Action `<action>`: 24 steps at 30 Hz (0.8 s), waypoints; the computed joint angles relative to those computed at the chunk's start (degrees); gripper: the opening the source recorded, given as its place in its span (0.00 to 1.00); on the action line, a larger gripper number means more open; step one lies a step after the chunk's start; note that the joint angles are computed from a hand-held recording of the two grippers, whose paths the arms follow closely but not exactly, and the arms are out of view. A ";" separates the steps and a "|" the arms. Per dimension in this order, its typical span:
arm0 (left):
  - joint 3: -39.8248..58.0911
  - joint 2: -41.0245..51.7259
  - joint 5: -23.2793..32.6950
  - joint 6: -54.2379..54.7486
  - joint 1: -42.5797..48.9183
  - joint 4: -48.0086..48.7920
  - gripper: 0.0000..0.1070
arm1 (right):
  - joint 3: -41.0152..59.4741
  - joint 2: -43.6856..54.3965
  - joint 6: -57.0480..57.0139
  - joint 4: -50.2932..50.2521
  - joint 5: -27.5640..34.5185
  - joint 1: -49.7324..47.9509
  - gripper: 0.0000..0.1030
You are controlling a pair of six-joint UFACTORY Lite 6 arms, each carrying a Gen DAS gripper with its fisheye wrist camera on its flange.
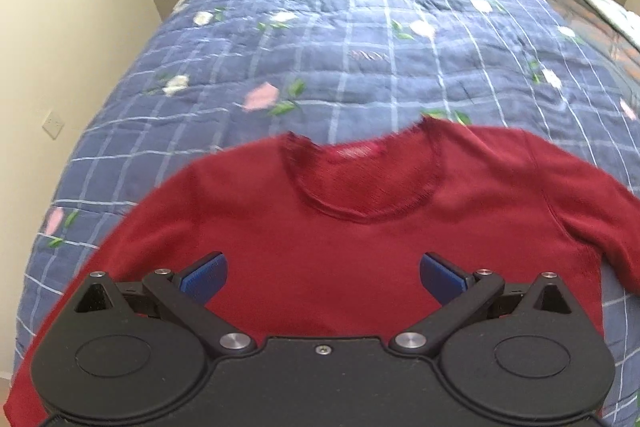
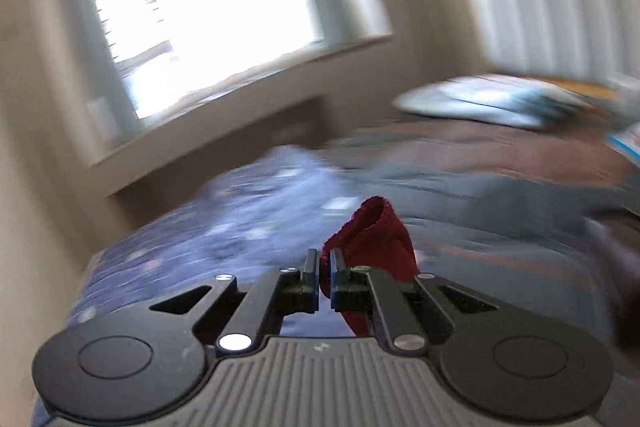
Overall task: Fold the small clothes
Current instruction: 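Carry the held sleeve with the right gripper across the shirt body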
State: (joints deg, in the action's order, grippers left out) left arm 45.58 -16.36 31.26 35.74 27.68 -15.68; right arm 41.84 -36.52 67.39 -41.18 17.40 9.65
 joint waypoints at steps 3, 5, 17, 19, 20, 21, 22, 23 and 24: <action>3.56 1.80 1.64 5.83 5.38 -3.74 0.96 | 8.52 10.84 8.90 -9.27 -2.71 11.56 0.06; 5.96 3.41 2.60 9.07 9.13 -5.87 0.96 | 13.31 17.57 13.40 -15.22 -3.74 18.00 0.06; 17.19 16.54 2.22 15.86 28.74 -7.99 0.96 | 29.12 50.31 27.97 -30.38 -9.27 44.04 0.05; 18.55 18.49 1.87 16.70 31.38 -7.74 0.96 | 29.78 53.60 26.38 -28.32 -9.88 45.83 0.05; 18.84 19.01 1.66 17.25 32.43 -7.73 0.96 | 30.39 55.37 25.88 -27.59 -9.91 46.72 0.05; 19.17 19.59 1.39 17.55 33.32 -7.52 0.96 | 30.61 56.45 27.78 -28.73 -9.29 48.06 0.05; 19.38 20.06 1.16 18.02 34.21 -7.46 0.96 | 30.55 56.86 28.38 -28.30 -8.70 49.16 0.05; 19.45 20.42 0.96 18.69 35.08 -7.63 0.96 | 31.72 58.62 27.59 -27.13 -8.98 49.21 0.06; 19.54 20.76 0.85 18.93 35.66 -7.60 0.96 | 31.69 59.13 27.60 -26.51 -8.93 49.64 0.06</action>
State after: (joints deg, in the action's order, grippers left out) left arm 65.12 4.40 32.10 54.66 63.34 -23.29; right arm 73.53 22.61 94.99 -67.69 8.47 59.29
